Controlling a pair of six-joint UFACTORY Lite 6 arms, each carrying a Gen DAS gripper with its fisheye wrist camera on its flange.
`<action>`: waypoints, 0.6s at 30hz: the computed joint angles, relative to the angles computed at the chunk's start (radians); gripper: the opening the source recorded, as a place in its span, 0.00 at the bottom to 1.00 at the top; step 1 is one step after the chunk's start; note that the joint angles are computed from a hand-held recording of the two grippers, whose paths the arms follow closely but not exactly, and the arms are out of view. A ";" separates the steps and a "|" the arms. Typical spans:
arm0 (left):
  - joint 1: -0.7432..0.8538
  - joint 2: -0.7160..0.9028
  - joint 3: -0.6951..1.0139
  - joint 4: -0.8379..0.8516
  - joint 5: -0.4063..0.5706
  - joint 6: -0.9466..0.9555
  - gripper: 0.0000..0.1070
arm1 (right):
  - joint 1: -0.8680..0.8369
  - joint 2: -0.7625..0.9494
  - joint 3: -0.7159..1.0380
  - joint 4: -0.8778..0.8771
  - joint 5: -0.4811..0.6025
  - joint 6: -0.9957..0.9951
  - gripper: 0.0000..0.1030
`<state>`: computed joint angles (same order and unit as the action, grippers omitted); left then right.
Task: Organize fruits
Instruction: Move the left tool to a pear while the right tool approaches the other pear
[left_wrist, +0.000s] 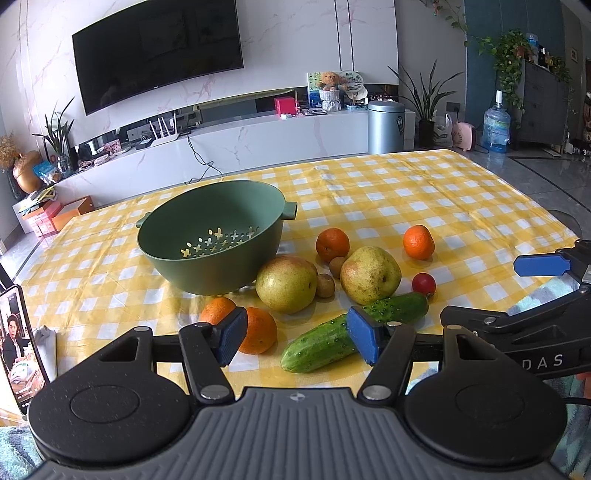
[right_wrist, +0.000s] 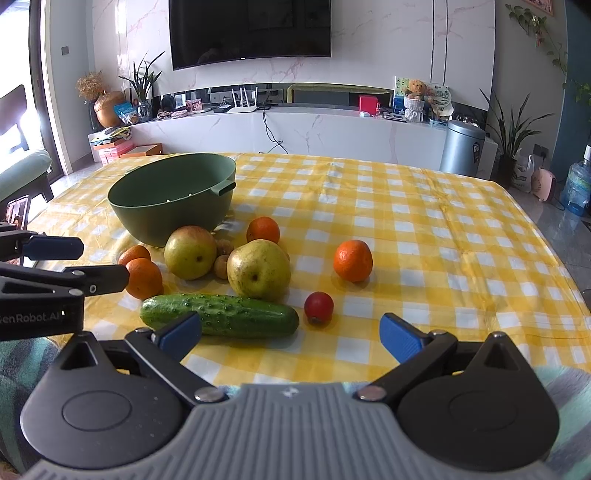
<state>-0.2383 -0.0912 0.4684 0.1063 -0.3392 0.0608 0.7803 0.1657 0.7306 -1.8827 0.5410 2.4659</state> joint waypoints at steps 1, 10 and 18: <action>0.000 0.008 0.013 0.015 0.010 -0.017 0.69 | -0.001 0.001 0.002 0.006 -0.002 -0.007 0.96; 0.041 0.058 0.097 0.316 0.073 -0.299 0.56 | -0.018 0.047 0.070 0.117 -0.045 -0.129 0.96; 0.073 0.167 0.217 0.642 0.100 -0.607 0.45 | -0.071 0.150 0.189 0.173 -0.135 -0.209 0.89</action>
